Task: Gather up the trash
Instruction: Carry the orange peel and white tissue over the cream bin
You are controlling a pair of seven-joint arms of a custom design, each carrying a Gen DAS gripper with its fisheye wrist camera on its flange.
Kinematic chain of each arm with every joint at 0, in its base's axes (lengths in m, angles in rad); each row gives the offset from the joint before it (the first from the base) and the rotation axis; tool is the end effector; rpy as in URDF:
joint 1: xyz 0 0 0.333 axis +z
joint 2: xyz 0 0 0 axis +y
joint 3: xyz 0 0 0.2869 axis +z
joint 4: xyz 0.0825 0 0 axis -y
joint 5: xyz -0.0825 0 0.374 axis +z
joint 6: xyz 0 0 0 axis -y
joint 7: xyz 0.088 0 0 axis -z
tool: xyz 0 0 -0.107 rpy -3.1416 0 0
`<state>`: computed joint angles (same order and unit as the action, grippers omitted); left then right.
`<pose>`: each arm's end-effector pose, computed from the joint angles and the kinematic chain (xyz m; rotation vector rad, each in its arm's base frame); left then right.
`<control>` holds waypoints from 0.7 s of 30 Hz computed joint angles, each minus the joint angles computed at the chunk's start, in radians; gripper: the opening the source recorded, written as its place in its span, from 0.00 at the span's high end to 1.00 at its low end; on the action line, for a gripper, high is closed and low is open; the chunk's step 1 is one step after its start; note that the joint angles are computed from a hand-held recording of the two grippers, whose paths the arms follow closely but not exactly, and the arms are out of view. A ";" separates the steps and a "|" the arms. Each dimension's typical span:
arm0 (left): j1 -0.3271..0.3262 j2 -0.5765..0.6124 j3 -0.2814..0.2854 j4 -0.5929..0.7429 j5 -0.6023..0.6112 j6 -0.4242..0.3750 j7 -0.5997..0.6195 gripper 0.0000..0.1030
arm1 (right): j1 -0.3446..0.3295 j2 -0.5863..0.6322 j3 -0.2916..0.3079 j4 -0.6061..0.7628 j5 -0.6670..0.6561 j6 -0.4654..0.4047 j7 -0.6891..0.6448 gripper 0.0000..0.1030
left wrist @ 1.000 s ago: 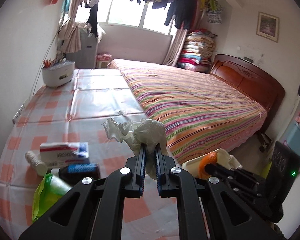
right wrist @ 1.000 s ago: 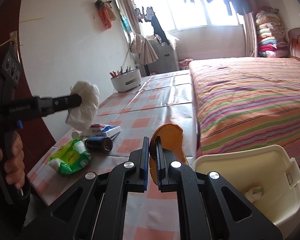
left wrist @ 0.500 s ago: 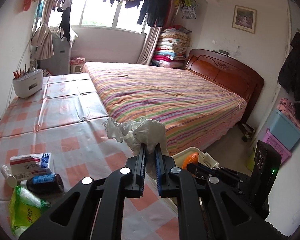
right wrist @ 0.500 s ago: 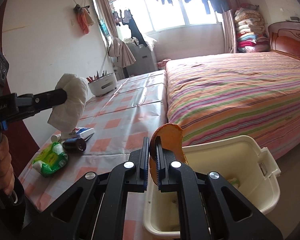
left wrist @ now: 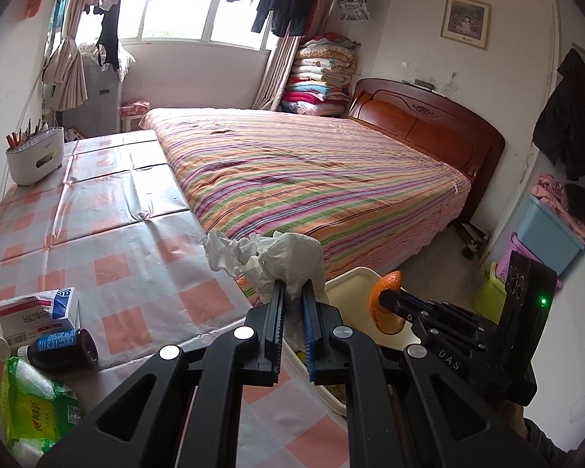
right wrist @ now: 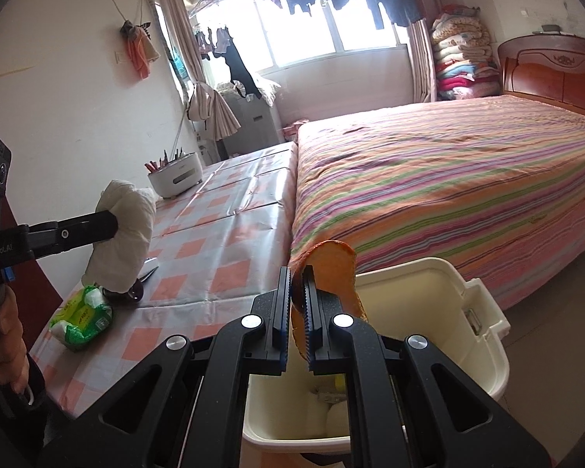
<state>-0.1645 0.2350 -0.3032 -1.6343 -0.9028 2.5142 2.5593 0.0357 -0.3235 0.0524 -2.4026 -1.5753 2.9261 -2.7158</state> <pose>0.6009 -0.2747 0.5319 -0.9515 2.4995 -1.4424 0.4543 0.1043 0.4598 -1.1590 1.8536 -0.8715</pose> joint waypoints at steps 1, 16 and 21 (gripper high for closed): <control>-0.001 0.000 0.000 -0.001 0.001 -0.001 -0.001 0.91 | -0.001 -0.008 0.000 -0.008 0.003 -0.005 -0.002 0.94; -0.011 0.007 0.000 -0.008 0.029 -0.008 -0.007 0.91 | -0.023 -0.062 0.005 -0.062 0.011 -0.024 0.003 0.94; -0.014 0.023 -0.001 0.004 0.054 -0.014 -0.025 0.91 | -0.026 -0.062 0.001 -0.068 0.022 -0.020 -0.008 0.94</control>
